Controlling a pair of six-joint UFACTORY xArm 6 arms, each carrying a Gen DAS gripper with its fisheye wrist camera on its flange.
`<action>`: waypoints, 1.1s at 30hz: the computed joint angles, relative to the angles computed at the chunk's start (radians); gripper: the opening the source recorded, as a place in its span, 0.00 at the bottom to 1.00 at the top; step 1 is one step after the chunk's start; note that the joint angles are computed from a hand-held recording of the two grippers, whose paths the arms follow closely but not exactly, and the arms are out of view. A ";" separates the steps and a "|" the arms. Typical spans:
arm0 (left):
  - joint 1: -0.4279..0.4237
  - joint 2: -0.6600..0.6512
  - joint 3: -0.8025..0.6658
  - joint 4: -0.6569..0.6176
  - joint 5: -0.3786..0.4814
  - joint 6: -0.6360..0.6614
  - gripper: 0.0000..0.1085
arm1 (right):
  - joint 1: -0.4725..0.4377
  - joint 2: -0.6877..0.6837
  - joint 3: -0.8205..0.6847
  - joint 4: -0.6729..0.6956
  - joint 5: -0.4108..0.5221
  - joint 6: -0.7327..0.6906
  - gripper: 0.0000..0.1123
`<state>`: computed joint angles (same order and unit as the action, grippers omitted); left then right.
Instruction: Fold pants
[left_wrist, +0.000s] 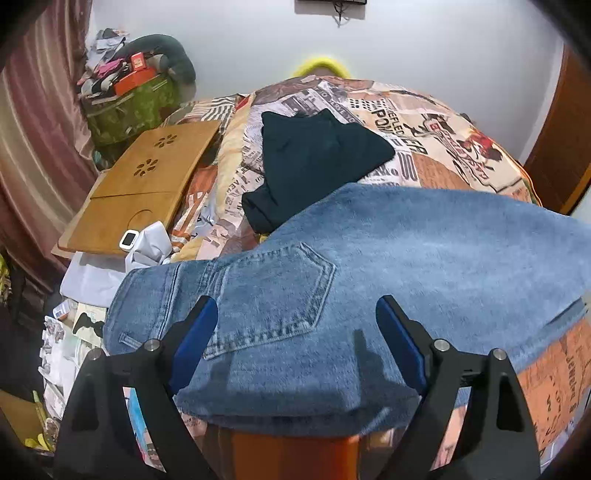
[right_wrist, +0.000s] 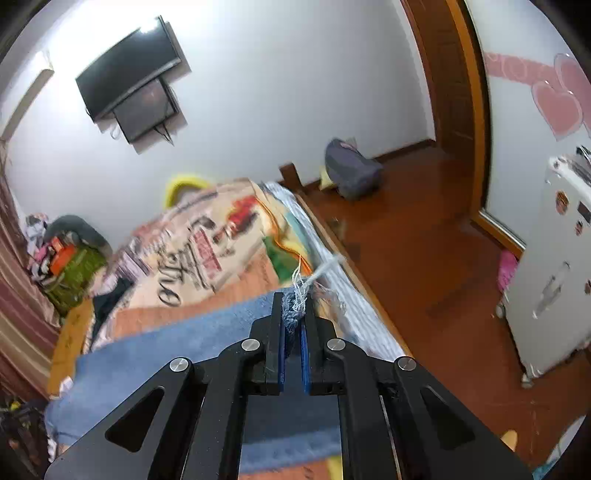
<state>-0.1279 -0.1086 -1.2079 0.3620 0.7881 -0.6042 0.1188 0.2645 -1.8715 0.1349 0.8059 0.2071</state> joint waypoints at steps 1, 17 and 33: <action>-0.001 -0.005 0.006 -0.005 0.003 0.002 0.82 | -0.004 -0.005 0.031 -0.004 0.025 -0.003 0.05; 0.006 -0.162 0.181 0.006 0.048 0.000 0.82 | 0.049 -0.168 0.221 -0.006 0.108 -0.071 0.29; -0.128 0.003 0.047 0.068 0.018 0.200 0.84 | 0.393 0.096 -0.080 0.249 0.265 -0.482 0.37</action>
